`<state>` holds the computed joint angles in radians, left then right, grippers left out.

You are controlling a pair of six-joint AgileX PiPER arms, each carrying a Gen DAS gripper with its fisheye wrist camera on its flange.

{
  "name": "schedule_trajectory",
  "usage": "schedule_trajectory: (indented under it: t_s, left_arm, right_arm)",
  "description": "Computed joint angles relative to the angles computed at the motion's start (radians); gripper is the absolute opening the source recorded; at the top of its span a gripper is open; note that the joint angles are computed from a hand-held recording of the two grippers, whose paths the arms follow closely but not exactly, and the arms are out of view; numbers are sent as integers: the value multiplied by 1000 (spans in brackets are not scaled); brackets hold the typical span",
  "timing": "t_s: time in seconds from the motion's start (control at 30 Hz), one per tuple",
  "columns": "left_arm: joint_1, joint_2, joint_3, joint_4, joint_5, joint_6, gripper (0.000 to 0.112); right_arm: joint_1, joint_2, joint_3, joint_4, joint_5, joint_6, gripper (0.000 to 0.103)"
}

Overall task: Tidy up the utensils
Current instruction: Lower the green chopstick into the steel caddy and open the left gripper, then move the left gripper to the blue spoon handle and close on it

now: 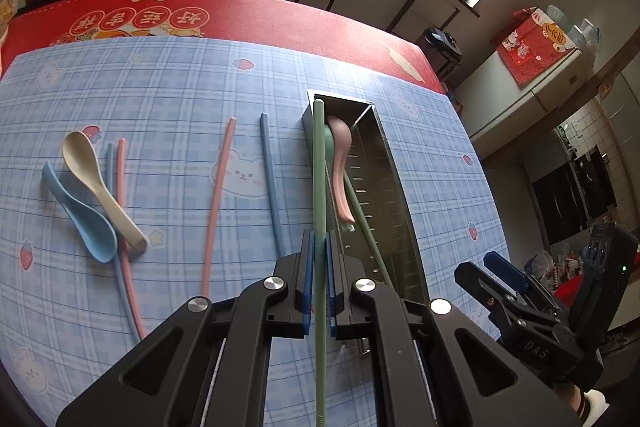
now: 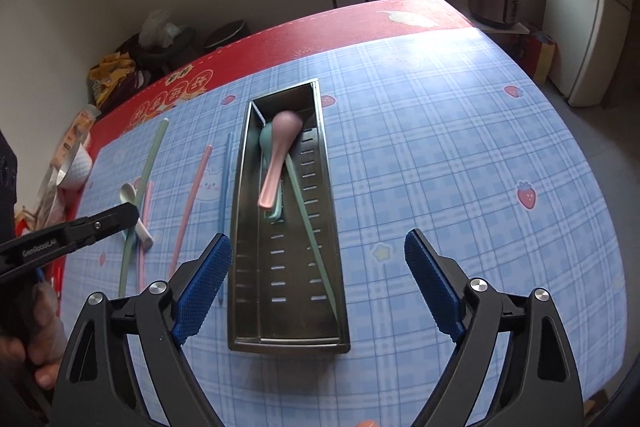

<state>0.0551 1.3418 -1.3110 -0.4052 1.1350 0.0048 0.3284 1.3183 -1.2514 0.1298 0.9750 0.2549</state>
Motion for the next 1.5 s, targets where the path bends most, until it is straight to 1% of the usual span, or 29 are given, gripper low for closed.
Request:
schedule_trajectory:
  t_s: [0.2,0.4,0.53,0.67,0.73,0.83,1.0,1.1,1.17,1.27,1.33,1.4,1.43,1.47,1.5]
  left_arm:
    - [-132,114,-41,13,-81,-134,6]
    - [-203,252,-104,8,-134,-236,6]
    - [-233,327,-148,18,-145,-270,6]
    - [-246,386,-189,6,-133,-263,6]
    - [-238,403,-193,-31,-134,-239,6]
    - [-240,406,-192,-35,-133,-225,6]
    - [-223,356,-178,-54,-114,-165,6]
    - [-201,293,-166,-33,-100,-132,9]
    - [-186,236,-142,-14,-98,-107,18]
    - [-165,139,-97,38,-103,-81,27]
    - [-152,75,-68,77,-104,-70,31]
    - [-133,1,-31,114,-112,-57,38]
    - [-117,-34,-16,130,-110,-47,46]
    - [-108,-69,-4,153,-113,-48,57]
    - [-103,-105,7,185,-119,-60,63]
  right_arm:
    - [-107,-18,27,81,15,-124,86]
    - [-222,-24,34,137,45,-235,86]
    - [-293,-29,40,161,64,-288,86]
    - [-349,-33,50,177,73,-316,86]
    - [-369,-36,57,188,74,-321,86]
    - [-374,-38,61,191,74,-310,86]
    - [-354,-44,58,200,69,-279,86]
    - [-334,-51,56,215,56,-259,86]
    - [-328,-60,58,244,43,-260,86]
    - [-288,-66,49,243,21,-230,86]
    - [-254,-69,42,231,9,-207,86]
    - [-218,-75,34,212,-3,-183,86]
    - [-201,-77,30,203,-6,-173,86]
    - [-182,-78,24,194,-8,-163,86]
    - [-164,-83,18,183,-11,-152,86]
